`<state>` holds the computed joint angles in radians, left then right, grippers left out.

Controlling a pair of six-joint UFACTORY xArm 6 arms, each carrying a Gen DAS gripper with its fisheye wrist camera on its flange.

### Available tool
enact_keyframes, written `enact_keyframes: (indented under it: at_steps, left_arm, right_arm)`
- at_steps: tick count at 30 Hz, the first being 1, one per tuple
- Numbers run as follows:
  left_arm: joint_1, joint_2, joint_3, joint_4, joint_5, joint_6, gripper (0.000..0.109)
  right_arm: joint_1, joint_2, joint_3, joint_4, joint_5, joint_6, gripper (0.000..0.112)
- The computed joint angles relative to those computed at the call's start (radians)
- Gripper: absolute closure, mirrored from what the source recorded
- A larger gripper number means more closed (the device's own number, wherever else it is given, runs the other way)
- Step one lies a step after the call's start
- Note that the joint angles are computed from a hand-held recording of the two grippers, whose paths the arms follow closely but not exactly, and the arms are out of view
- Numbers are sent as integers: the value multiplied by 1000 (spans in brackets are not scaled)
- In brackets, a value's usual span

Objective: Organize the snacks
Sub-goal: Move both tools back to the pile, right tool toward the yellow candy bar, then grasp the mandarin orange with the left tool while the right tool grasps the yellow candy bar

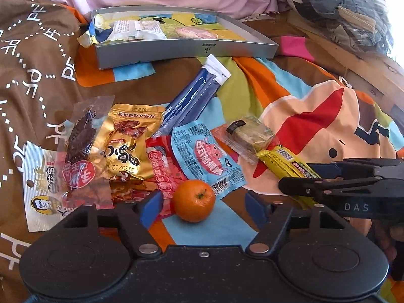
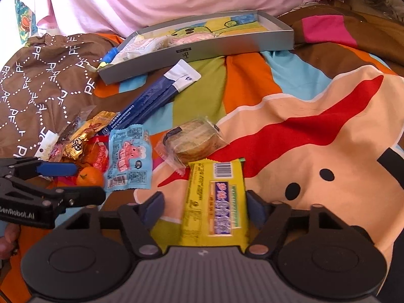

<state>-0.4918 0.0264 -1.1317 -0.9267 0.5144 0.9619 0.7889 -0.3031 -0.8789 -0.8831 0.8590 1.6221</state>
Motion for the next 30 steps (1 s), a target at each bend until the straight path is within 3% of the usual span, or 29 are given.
enact_keyframes:
  at_steps: [3, 6, 19, 30]
  left_arm:
    - [-1, -2, 4, -9, -6, 6, 43]
    - [-7, -5, 12, -5, -16, 12, 50]
    - [-9, -2, 20, -2, -54, -7, 70]
    - [-17, -38, 52, -2, -24, 4, 71]
  right_arm:
    - [4, 9, -5, -5, -11, -4, 58]
    - [6, 17, -11, -10, -24, -11, 60]
    - [39, 55, -41, -31, -14, -1, 54]
    - [71, 83, -67, -48, -1, 15, 60]
